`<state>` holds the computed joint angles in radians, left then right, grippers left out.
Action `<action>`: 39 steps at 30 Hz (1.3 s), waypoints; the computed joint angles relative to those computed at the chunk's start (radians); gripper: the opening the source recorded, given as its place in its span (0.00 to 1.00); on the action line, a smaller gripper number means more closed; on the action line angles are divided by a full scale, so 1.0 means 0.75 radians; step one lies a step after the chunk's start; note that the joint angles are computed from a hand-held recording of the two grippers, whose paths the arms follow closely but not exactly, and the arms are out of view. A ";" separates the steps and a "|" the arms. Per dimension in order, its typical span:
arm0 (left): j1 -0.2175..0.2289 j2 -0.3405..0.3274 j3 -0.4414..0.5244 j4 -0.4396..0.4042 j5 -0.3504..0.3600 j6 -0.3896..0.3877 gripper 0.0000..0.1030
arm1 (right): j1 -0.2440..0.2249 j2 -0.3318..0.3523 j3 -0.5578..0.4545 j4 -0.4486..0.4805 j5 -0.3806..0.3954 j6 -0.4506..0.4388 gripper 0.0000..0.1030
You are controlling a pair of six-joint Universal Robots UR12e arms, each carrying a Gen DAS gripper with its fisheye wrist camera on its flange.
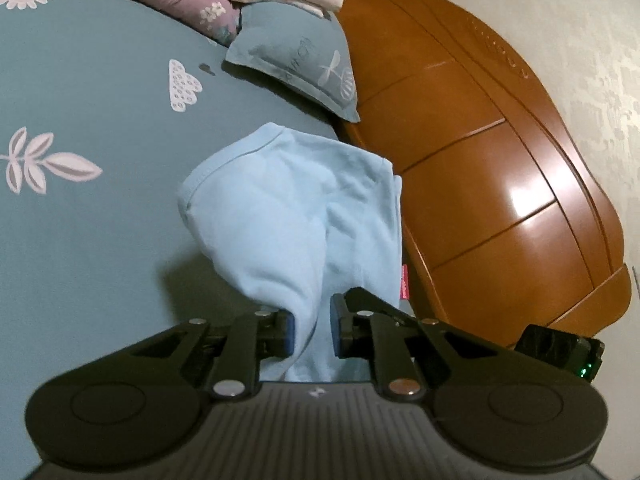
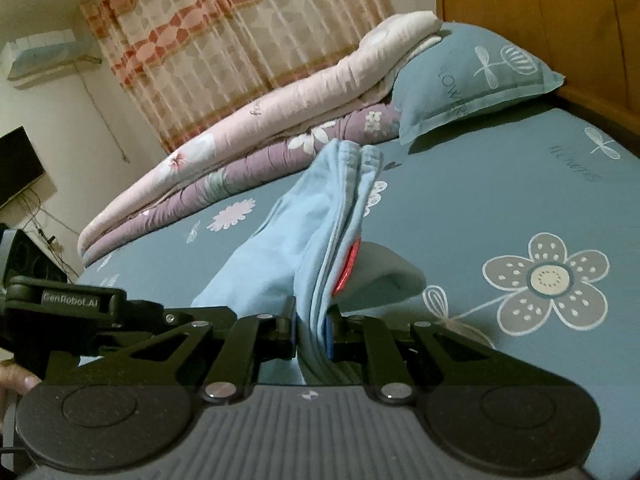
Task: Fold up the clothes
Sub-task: 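Lift the folded shirt with both grippers and carry it toward the headboard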
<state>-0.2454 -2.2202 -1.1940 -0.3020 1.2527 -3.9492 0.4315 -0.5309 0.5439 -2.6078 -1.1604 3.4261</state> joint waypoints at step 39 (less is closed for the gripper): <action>-0.168 -0.747 1.263 -0.692 -0.376 0.036 0.13 | -0.233 -0.261 0.397 0.315 -0.260 -0.037 0.16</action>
<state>-0.3715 -2.7801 -0.2470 -0.8209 0.9710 -3.9225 0.2570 -0.7270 0.8416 -2.3719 -1.3554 3.3986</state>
